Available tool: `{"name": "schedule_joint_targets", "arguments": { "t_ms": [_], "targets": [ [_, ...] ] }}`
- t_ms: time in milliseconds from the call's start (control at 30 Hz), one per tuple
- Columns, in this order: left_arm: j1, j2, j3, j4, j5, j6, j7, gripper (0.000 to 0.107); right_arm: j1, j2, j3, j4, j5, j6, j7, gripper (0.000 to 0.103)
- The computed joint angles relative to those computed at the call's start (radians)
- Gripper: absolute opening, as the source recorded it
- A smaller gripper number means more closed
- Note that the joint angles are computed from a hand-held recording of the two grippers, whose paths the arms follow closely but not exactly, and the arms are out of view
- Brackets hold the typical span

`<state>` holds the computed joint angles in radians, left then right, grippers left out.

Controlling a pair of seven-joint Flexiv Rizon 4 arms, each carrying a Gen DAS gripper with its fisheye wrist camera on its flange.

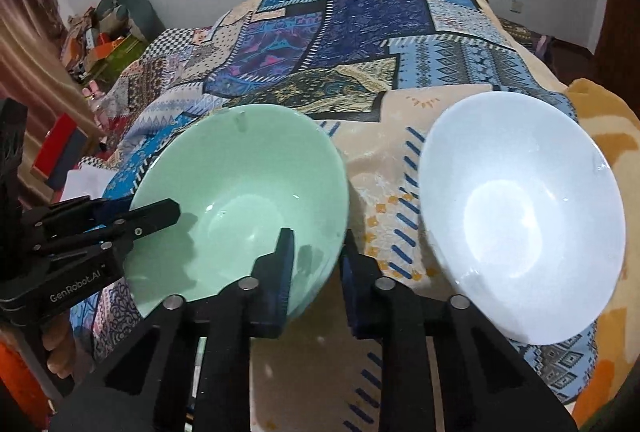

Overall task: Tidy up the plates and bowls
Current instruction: 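Grasp the pale green bowl rim with both grippers and lift it, then carry the pale green bowl with both grippers over the pink bowl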

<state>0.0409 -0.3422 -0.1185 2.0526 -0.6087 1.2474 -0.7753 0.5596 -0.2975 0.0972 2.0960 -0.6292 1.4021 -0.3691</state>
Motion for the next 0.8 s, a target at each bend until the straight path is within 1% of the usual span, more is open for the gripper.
{"name": "schedule_joint_targets", "arguments": {
  "t_ms": [33, 67, 133, 267, 367, 567, 800],
  "targets": [
    [0.002, 0.002, -0.005, 0.000, -0.003, -0.010, 0.007, 0.014, 0.003, 0.000, -0.004, -0.002, -0.006, -0.005, 0.001, 0.018],
    [-0.003, 0.001, 0.002, -0.003, 0.008, -0.016, -0.001, 0.013, 0.006, 0.001, -0.006, -0.002, -0.012, -0.009, 0.004, 0.018],
    [-0.011, 0.001, 0.008, -0.003, 0.019, -0.008, -0.014, 0.013, 0.006, 0.002, -0.004, -0.003, -0.015, -0.015, 0.005, 0.018],
    [-0.005, 0.010, 0.002, 0.001, 0.006, -0.024, -0.012, 0.013, 0.002, 0.012, 0.001, 0.003, -0.022, -0.022, 0.005, 0.018],
    [-0.013, 0.024, 0.007, 0.013, 0.012, -0.015, -0.009, 0.013, -0.001, 0.023, 0.005, 0.007, -0.028, -0.028, 0.011, 0.018],
    [-0.021, 0.077, 0.005, 0.052, -0.024, -0.011, 0.014, 0.013, -0.009, 0.065, 0.015, 0.029, -0.058, -0.036, 0.043, 0.018],
    [-0.053, 0.160, 0.027, 0.106, -0.071, -0.010, 0.045, 0.013, -0.027, 0.125, 0.044, 0.054, -0.107, -0.055, 0.095, 0.018]
  ]
}}
